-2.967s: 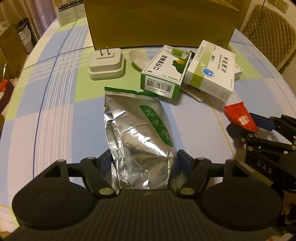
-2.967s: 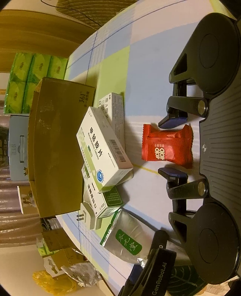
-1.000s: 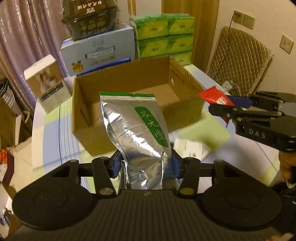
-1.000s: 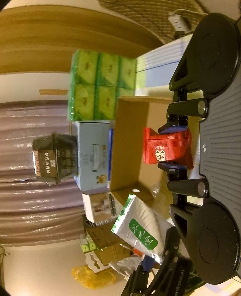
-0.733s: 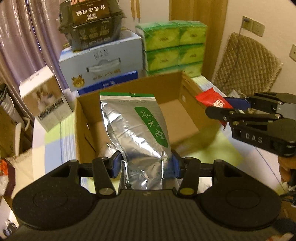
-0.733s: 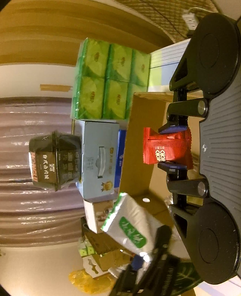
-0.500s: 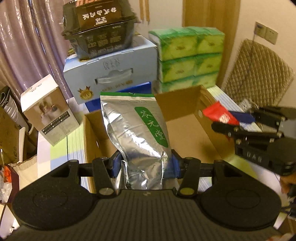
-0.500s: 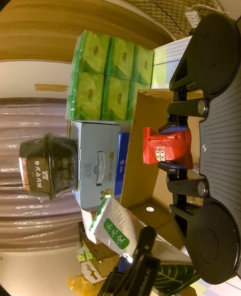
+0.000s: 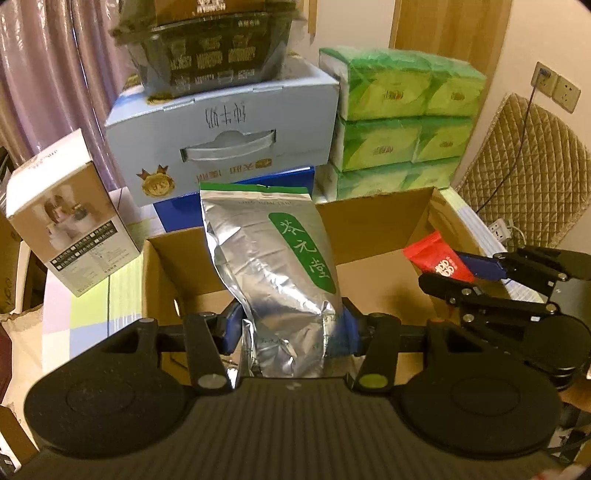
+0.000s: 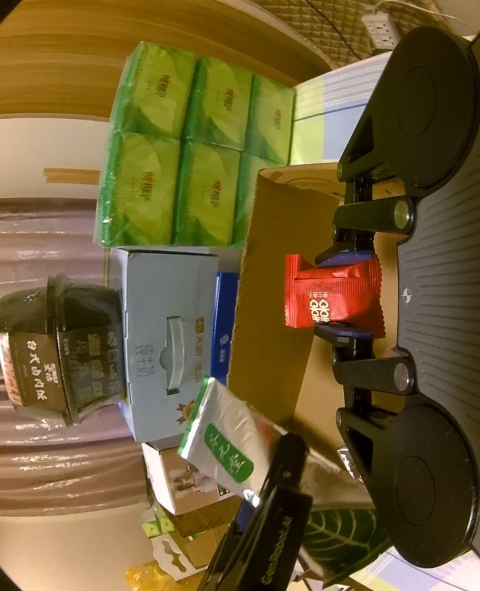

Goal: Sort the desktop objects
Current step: 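Lower both items into the cardboard box and open both grippers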

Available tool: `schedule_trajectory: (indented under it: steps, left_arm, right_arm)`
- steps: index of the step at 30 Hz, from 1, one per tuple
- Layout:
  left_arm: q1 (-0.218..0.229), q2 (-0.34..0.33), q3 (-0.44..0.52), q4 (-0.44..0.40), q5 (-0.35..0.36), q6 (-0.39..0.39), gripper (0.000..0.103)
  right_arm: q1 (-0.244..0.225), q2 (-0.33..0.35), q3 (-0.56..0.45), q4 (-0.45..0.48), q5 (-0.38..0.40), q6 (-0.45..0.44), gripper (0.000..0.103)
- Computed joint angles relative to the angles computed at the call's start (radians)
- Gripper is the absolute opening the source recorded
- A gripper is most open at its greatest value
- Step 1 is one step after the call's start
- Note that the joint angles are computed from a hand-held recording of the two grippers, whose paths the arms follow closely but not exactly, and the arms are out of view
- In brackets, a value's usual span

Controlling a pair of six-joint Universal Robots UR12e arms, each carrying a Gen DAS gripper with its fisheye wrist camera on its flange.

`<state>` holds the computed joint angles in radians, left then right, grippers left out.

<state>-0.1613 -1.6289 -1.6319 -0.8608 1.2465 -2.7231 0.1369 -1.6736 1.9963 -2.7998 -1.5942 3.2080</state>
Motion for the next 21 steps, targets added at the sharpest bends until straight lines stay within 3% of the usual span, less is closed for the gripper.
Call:
schedule_trajectory:
  steps: [6,16,19,21]
  left_arm:
    - [0.004,-0.015,-0.021,0.044,-0.035,-0.048,0.052]
    - [0.018,0.021,-0.053,0.073,-0.036,-0.026,0.052]
    - [0.024,0.031,-0.063,0.078,-0.045,-0.028,0.053]
    - [0.027,0.038,-0.07,0.08,-0.046,-0.028,0.053]
  right_arm:
    - [-0.005,0.001,0.001,0.003,-0.002,0.003,0.03]
    - [-0.003,0.001,0.002,-0.002,0.001,0.022,0.031]
    - [-0.008,-0.003,0.005,-0.016,0.016,0.052,0.055]
    - [-0.008,-0.008,0.009,-0.027,0.009,0.059,0.058]
